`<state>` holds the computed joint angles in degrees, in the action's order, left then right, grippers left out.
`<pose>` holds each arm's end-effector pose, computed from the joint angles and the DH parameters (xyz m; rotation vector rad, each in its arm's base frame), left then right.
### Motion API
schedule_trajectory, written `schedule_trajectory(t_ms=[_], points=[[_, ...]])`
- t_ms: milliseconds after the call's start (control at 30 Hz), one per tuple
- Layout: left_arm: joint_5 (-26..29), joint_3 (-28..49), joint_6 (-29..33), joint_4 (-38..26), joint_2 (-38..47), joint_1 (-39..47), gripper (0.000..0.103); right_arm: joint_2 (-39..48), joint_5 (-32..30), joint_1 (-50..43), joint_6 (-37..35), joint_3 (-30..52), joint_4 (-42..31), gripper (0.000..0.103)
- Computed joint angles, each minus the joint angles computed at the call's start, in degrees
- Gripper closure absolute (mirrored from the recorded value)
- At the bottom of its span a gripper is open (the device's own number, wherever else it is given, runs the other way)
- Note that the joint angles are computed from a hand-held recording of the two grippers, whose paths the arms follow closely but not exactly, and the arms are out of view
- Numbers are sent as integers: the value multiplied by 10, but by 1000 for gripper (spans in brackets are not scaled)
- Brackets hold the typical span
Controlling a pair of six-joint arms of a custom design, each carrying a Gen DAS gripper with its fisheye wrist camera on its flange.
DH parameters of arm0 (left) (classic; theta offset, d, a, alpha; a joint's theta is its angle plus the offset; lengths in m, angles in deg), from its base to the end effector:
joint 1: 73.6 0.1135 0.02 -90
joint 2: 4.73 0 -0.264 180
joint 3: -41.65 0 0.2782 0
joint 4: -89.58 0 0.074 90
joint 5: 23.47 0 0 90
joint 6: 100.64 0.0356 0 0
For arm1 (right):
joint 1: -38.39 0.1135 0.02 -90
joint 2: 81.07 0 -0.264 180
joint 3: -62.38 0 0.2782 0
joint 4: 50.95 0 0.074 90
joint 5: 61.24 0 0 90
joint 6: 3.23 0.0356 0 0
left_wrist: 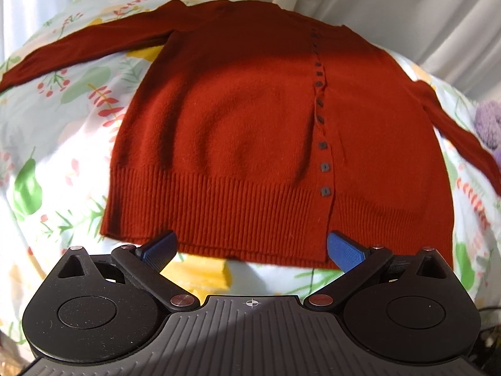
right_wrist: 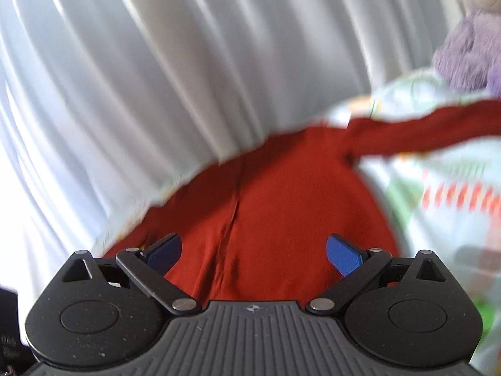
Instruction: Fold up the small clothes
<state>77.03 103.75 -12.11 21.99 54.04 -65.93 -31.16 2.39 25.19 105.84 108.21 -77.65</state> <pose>0.2072 0.0214 0.2572 -0.1572 2.6720 -0.2125 0.2163 -0.0345 0.2415 0.3111 2.0691 0.5456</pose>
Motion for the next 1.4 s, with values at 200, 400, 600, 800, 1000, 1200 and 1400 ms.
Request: schedule_trajectory(t_ms=[200, 400, 600, 800, 1000, 1200, 1400], points=[[-23, 17, -64, 38, 32, -28, 0, 245, -73, -215, 95, 98, 154, 5], [-51, 42, -104, 54, 68, -51, 0, 496, -10, -308, 211, 261, 160, 54], [-48, 58, -125, 89, 107, -68, 0, 601, -17, -328, 314, 322, 176, 75], [-86, 109, -117, 138, 182, -88, 1, 600, 44, -306, 259, 346, 159, 97], [48, 191, -151, 244, 296, -53, 2, 420, -33, -137, 12, 247, 243, 97], [192, 326, -155, 247, 475, -2, 17, 387, -108, 4, -64, 213, 190, 75], [250, 476, -119, 151, 615, 10, 20, 414, -43, 26, -41, 225, 102, 75]])
